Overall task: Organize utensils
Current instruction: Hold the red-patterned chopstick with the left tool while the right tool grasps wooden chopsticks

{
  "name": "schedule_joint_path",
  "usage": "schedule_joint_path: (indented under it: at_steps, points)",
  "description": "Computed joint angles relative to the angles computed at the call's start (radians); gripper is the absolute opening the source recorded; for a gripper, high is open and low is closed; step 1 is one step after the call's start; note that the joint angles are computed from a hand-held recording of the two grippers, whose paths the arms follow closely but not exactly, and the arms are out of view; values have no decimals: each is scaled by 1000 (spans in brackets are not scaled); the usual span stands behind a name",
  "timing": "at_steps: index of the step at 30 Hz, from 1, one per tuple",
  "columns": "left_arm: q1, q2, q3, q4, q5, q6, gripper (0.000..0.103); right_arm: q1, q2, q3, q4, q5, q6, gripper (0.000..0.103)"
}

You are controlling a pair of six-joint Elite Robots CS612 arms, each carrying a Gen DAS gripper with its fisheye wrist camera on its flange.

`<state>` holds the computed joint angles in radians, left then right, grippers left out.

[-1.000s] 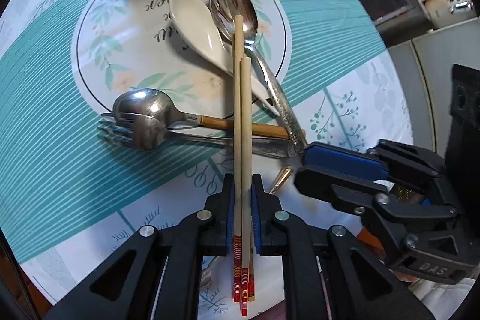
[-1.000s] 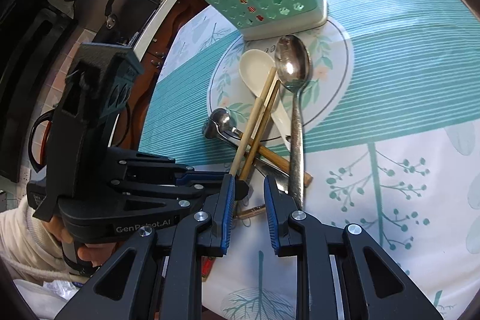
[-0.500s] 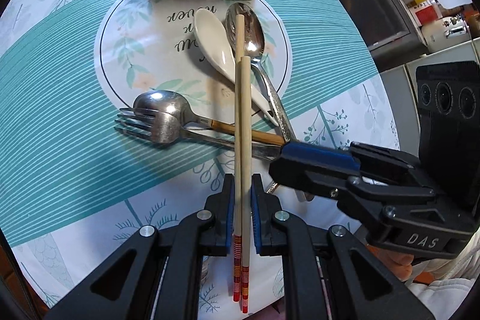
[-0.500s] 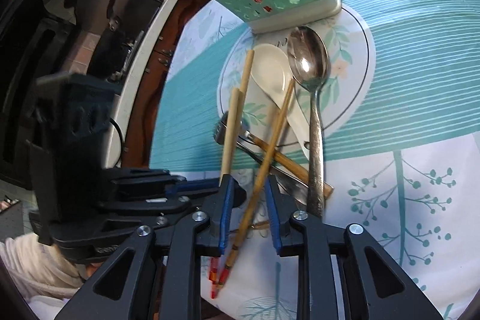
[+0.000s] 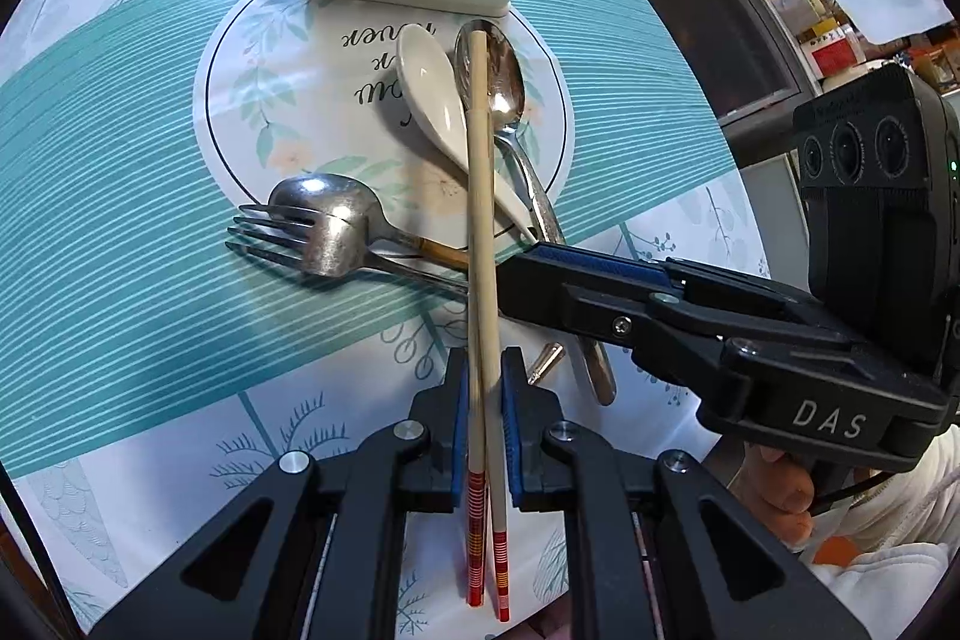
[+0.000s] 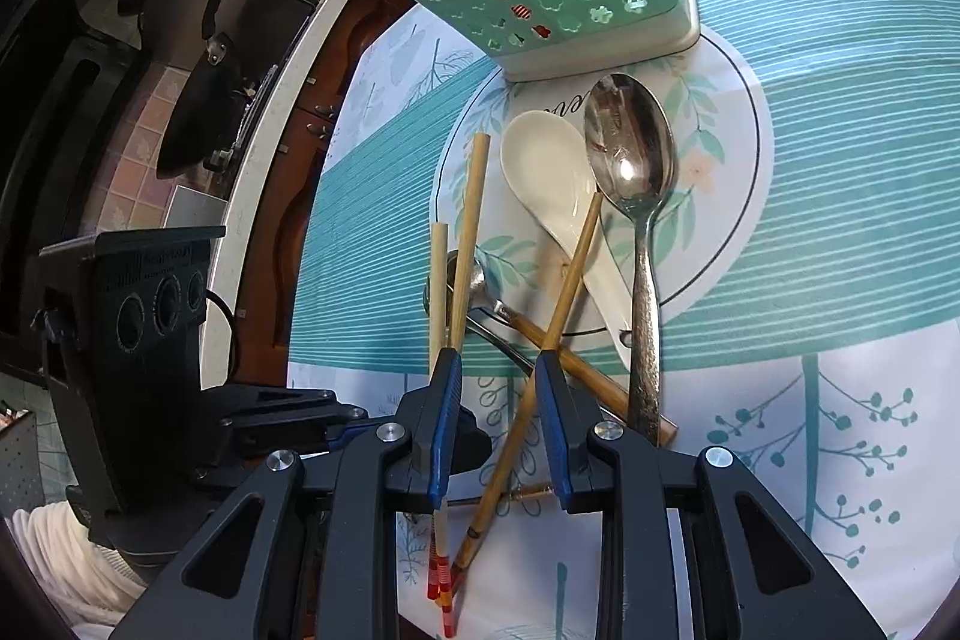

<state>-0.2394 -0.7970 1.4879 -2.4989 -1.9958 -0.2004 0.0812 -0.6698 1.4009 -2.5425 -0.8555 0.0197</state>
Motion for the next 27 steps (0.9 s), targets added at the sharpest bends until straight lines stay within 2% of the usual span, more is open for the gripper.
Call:
schedule_joint_path:
  at_steps: [9,18,27]
  points:
    - [10,-6,16,-30,-14,-8,7,6,-1,-7,38,-9,-46,26]
    - [8,0,7,-21,-9,-5,3,4,-4,-5,75,51,-66,26]
    - [4,-5,7,-12,54,-15,3,-5,-1,-13,86,34,-52,26]
